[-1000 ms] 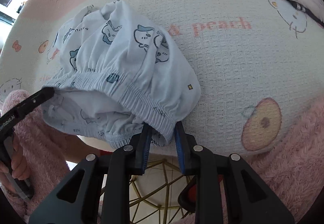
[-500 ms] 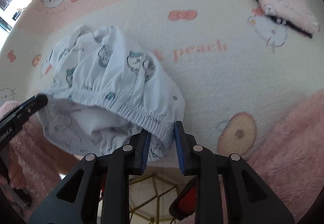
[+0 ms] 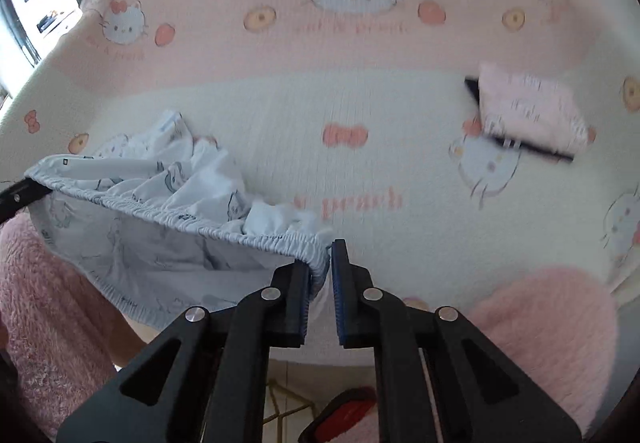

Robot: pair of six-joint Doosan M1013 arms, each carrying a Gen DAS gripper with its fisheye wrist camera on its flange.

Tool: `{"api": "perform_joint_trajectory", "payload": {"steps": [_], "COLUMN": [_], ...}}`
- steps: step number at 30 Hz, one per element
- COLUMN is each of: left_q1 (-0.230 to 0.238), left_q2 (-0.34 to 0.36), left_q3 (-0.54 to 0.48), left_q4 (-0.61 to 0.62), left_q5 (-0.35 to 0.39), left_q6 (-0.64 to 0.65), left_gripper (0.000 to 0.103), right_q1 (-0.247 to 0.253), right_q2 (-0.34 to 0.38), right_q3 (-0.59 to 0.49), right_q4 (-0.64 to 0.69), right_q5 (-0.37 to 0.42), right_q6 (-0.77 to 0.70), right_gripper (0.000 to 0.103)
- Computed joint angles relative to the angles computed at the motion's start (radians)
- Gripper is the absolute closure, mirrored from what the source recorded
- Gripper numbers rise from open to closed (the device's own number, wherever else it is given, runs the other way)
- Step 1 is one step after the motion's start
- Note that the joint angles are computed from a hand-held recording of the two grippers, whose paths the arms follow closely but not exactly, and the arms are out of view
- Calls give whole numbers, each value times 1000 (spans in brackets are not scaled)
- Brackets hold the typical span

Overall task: Fold clothes
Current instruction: 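Lift the garment by its waistband with both grippers and shake it open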

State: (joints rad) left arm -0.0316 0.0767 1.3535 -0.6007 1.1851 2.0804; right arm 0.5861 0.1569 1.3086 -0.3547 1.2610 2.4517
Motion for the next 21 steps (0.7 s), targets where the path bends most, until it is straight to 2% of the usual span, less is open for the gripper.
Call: {"api": "perform_joint_trajectory", "payload": {"steps": [2,3,6,8,10,12,14,17,21], "left_q1": [14,25,38,41,37,28,28,31,22], "left_q2": [-9,-13,-17,-14,-5,-15,-29,-32,44], "left_q3": [-40,-57,-74,-75,-79,-55,-38,-46,-148], "left_q4": [-78,-111,-152,-165,-156,-141,-149,-128,-17], "left_q5": [-21,-29,-33,-18,38,30,12,-30,-2], "left_q6": [41,55,37,18,-3,-2,35,52,-27], "left_gripper": [96,96,96,96,96,96,96,96,96], "right_q1": [7,3,-15,-34,-50,-53,-40,-28,-74], "right_q2": [-3,0,12,41,65,75,98,104,99], "right_q3": [-44,-50,-67,-31,13,35,-2,-44,-137], "right_q4": [-42,2,152,317,475,555,497,322,154], "right_q5": [-18,-37,-89,-87,-106,-127,-85,-51,-17], "right_q6": [-24,-48,-132,-167,-200,-221,-250,-188,-159], "right_gripper": [94,93,89,89,88,88,88,91,93]}}
